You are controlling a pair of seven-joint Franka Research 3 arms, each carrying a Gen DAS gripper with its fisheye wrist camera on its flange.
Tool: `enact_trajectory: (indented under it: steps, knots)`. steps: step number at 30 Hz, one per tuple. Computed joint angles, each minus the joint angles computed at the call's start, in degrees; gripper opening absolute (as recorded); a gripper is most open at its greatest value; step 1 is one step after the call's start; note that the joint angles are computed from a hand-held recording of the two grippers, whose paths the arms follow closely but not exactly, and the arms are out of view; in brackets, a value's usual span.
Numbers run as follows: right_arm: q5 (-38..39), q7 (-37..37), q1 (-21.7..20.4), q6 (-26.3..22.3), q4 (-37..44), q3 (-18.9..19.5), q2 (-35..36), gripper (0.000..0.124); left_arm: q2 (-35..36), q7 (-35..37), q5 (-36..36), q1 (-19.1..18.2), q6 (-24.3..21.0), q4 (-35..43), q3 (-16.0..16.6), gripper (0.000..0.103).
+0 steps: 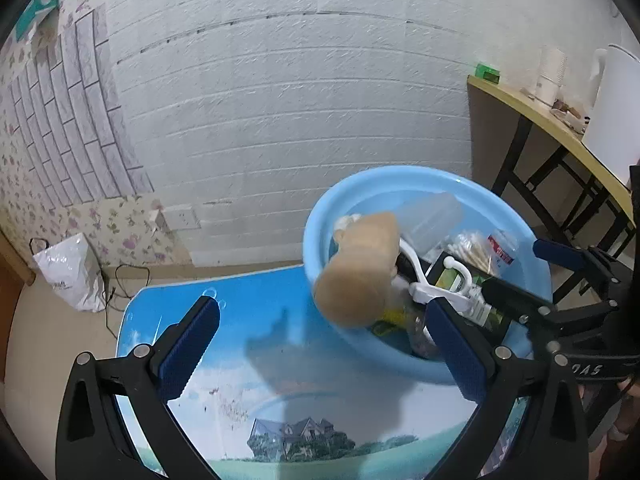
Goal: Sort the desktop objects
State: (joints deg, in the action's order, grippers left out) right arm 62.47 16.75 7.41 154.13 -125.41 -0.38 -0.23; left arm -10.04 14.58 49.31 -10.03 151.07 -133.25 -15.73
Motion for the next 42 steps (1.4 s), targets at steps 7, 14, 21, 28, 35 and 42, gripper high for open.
enact_trajectory:
  steps: [7,14,21,28,35,42]
  knots:
    - [-1.1,3.15,-0.31,-1.65,-0.97,-0.54,-1.25,0.103,-1.53,0.32,-4.87,-0.23,0.23,-2.2,0.48,0.103]
    - [-2.59,6.69,-0.47,-2.81,-3.22,-1.44,-4.05,0.103,-0.81,2.26,-5.53,-1.7,-9.67,0.27,-2.04,0.103]
    - [-5.24,8.48,0.2,-1.22,-5.52,-1.93,-7.08,0.103,-1.14,4.05,-8.7,-3.7,-9.32,0.19,-1.03,0.103]
    - [-3.65,5.81,1.37,0.05,-7.39,-3.05,-9.22,0.103,-3.32,3.48,-8.85,-3.78,-8.79,-0.98,-1.14,0.103]
    - [-4.42,7.54,1.93,1.7,-9.05,-2.98,-11.69,0.103,-4.88,3.7,-8.89,-3.94,-9.15,-0.84,-2.03,0.103]
    - [-4.73,8.7,3.28,2.03,-10.25,-4.14,-14.45,0.103,-6.16,2.48,-6.71,-3.71,-10.82,-1.14,-3.16,0.103]
